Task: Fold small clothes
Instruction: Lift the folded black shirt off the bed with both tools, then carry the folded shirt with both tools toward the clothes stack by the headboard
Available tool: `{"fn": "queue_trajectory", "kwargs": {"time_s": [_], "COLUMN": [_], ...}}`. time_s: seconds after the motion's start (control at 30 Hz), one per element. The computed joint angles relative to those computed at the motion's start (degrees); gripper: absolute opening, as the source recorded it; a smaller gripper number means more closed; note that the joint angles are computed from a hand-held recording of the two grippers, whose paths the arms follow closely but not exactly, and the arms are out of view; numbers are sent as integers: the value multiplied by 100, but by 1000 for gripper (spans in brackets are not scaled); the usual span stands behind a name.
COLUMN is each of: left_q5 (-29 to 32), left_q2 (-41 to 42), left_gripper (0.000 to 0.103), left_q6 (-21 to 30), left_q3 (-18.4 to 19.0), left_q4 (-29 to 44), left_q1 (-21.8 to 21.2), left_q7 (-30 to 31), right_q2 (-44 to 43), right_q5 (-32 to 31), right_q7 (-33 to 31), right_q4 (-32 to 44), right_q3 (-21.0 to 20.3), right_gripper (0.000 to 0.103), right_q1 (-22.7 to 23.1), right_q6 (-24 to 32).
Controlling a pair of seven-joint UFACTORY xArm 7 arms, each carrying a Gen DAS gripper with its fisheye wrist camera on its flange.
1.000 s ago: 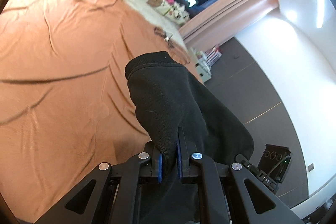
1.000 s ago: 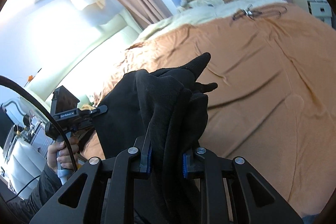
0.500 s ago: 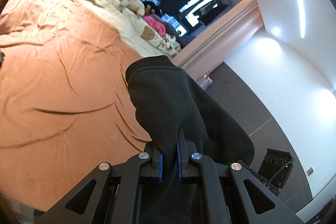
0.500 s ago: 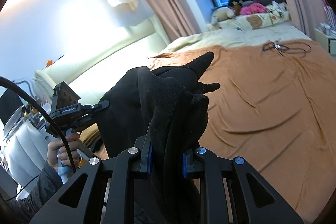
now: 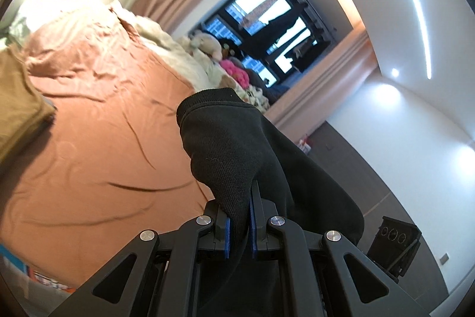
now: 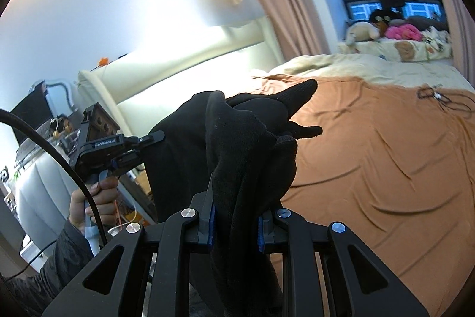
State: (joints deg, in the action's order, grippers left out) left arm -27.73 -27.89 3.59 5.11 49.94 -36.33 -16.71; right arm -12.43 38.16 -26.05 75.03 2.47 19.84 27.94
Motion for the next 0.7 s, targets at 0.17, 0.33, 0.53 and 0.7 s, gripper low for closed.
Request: {"fn": "queue_trajectory", "kwargs": {"time_s": [0.17, 0.33, 0.53, 0.7], "left_q5": [243, 548, 789, 976], "left_q2": [-631, -1285, -1783, -1904], "left_gripper": [9, 9, 8, 8], "left_q6": [201, 623, 1047, 1527], "left_q3": [-110, -5, 241, 482], "left_q4": [-395, -645, -747, -496], "left_q1": [575, 1108, 1669, 2198], "left_q7": [-213, -263, -133, 66], "right_q2": [506, 1131, 1853, 2575], "right_q5": [110, 171, 17, -370], "right_q7": [-253, -420, -499, -443], "right_q4": [571, 1316, 2199, 3137], "right_q3": [105, 354, 728, 1015], "right_gripper": [17, 17, 17, 17], "right_q1": [36, -75, -164, -131], "right_q6": [175, 419, 679, 960]}}
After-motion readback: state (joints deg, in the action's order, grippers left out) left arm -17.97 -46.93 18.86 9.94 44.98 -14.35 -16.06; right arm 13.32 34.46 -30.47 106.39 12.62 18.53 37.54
